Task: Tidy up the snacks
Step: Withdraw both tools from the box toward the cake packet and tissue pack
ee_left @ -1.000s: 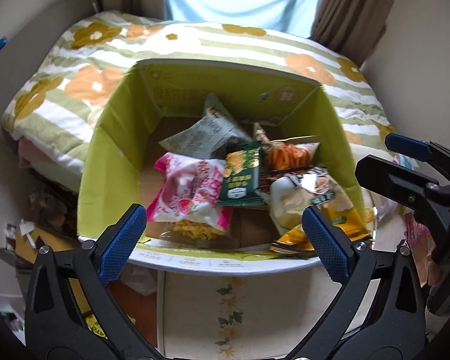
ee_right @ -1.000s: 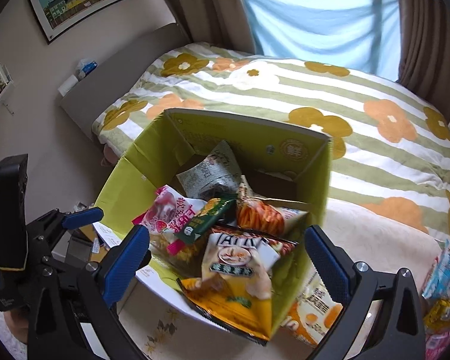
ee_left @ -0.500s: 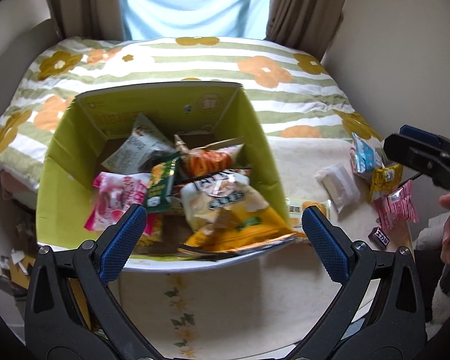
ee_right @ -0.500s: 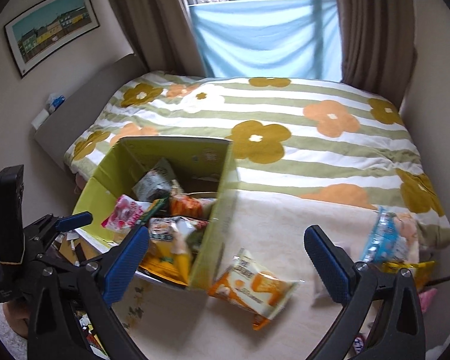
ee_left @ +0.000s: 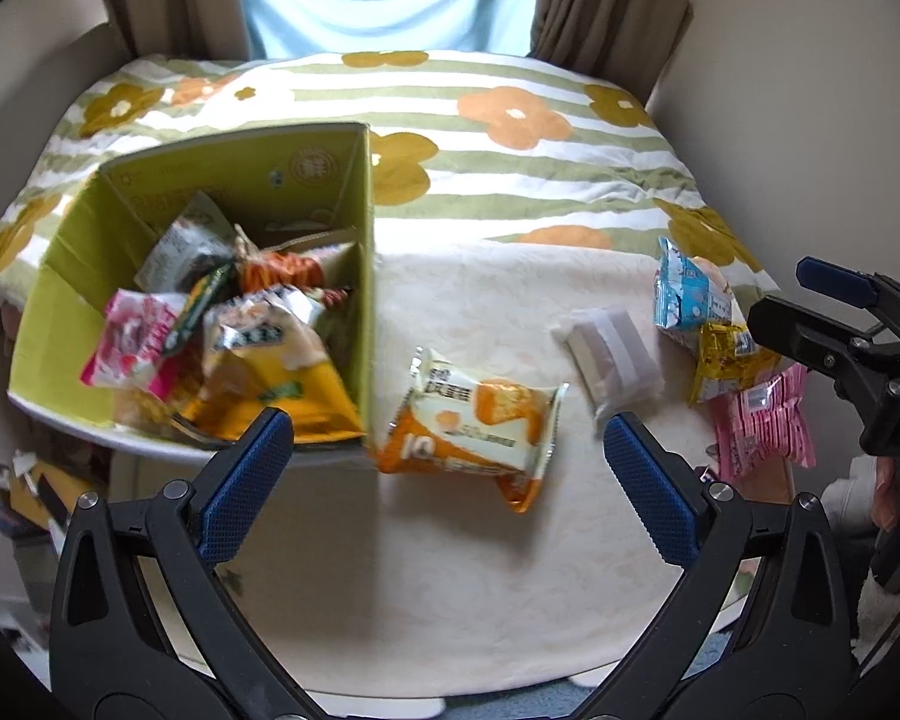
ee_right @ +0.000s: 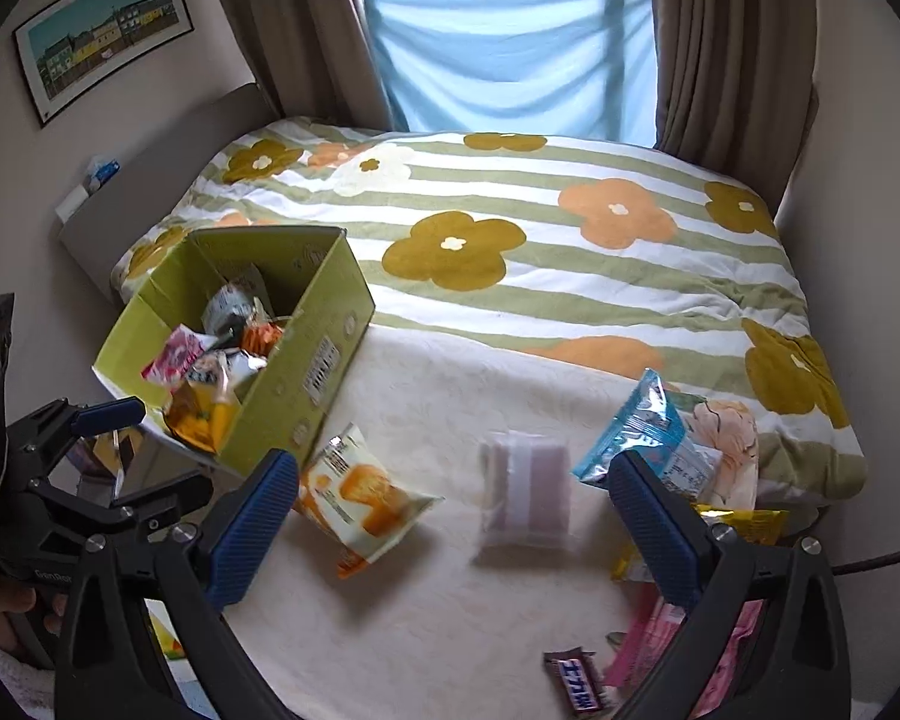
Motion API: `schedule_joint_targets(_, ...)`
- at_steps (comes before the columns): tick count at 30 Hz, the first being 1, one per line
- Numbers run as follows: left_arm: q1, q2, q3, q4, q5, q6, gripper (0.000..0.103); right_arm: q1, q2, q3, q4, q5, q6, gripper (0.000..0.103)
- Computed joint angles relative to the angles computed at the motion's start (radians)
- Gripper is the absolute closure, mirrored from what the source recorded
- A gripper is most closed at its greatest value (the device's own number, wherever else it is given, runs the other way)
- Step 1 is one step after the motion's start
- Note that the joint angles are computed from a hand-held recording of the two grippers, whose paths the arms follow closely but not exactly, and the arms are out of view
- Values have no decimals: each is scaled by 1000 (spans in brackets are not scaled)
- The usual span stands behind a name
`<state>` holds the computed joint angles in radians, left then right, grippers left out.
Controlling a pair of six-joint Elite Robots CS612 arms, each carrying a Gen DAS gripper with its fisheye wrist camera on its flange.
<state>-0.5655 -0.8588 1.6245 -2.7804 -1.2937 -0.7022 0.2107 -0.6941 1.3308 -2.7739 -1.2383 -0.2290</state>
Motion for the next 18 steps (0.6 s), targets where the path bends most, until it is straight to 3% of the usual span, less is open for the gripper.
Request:
schedule_joint_targets(5, -21, 24, -28, 59, 7, -183, 0, -24, 14, -15, 41, 47, -72, 0)
schedule_joint_targets(13, -8, 85, -45, 14, -106, -541, 0, -44, 39, -14, 71, 112, -115, 0)
schedule_joint_targets(18, 4, 131, -78, -4, -116, -661, 0, -47, 55, 4, 37, 99, -158, 0)
